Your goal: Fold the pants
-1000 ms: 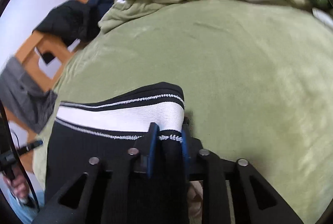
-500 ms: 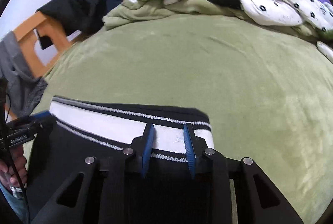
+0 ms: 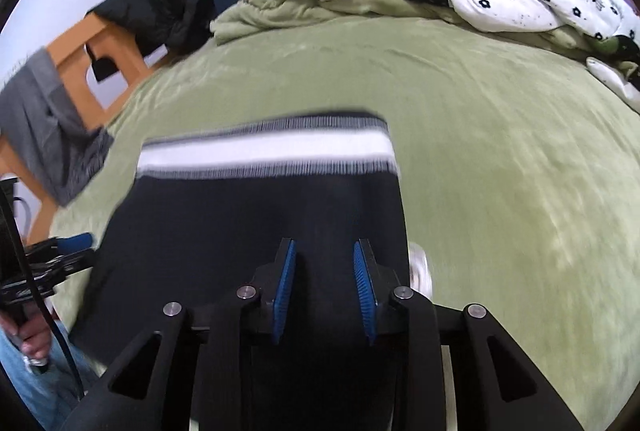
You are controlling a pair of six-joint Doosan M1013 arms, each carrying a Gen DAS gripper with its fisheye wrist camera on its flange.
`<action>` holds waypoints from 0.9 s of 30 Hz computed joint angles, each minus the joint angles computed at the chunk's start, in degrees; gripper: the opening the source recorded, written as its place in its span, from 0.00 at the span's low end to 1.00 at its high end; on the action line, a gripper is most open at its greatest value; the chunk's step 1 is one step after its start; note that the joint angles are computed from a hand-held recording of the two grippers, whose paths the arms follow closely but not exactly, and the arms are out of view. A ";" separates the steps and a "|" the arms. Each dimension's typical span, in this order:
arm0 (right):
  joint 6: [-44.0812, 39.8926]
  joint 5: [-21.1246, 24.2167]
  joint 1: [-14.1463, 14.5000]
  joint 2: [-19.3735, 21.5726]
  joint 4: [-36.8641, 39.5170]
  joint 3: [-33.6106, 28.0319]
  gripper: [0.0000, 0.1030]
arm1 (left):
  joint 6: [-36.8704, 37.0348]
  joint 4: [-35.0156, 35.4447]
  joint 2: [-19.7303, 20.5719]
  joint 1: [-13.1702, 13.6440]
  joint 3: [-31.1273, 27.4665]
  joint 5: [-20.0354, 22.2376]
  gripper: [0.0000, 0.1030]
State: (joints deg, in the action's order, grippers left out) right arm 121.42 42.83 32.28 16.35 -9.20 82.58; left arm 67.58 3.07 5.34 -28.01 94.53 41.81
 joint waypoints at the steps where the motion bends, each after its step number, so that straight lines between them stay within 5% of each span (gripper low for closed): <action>1: 1.17 0.03 0.35 -0.53 -0.75 0.84 0.31 | -1.67 1.73 -1.82 -0.82 2.11 -0.57 0.54; 7: 5.46 -1.00 2.28 -3.77 -2.20 5.67 0.31 | -14.42 11.01 -7.66 -5.38 10.36 -0.54 0.56; 13: 8.26 -1.03 3.66 -3.45 -5.67 5.85 0.32 | -32.50 25.88 -4.99 -8.85 10.14 1.25 0.51; 15: 8.70 -0.60 3.71 -2.99 -6.24 5.25 0.32 | -33.15 27.94 -4.56 -9.51 10.30 0.37 0.21; 17: 8.97 -0.64 3.60 -2.86 -5.94 5.16 0.32 | -34.22 33.24 -4.52 -10.78 10.68 2.12 0.11; 23: 8.42 -1.00 3.63 -3.13 -6.09 5.57 0.32 | -34.55 32.10 -7.81 -10.87 13.41 -1.60 0.11; 27: 8.64 -0.95 3.49 -3.07 -5.56 5.44 0.32 | -33.14 32.27 -7.31 -11.45 12.76 -1.64 0.35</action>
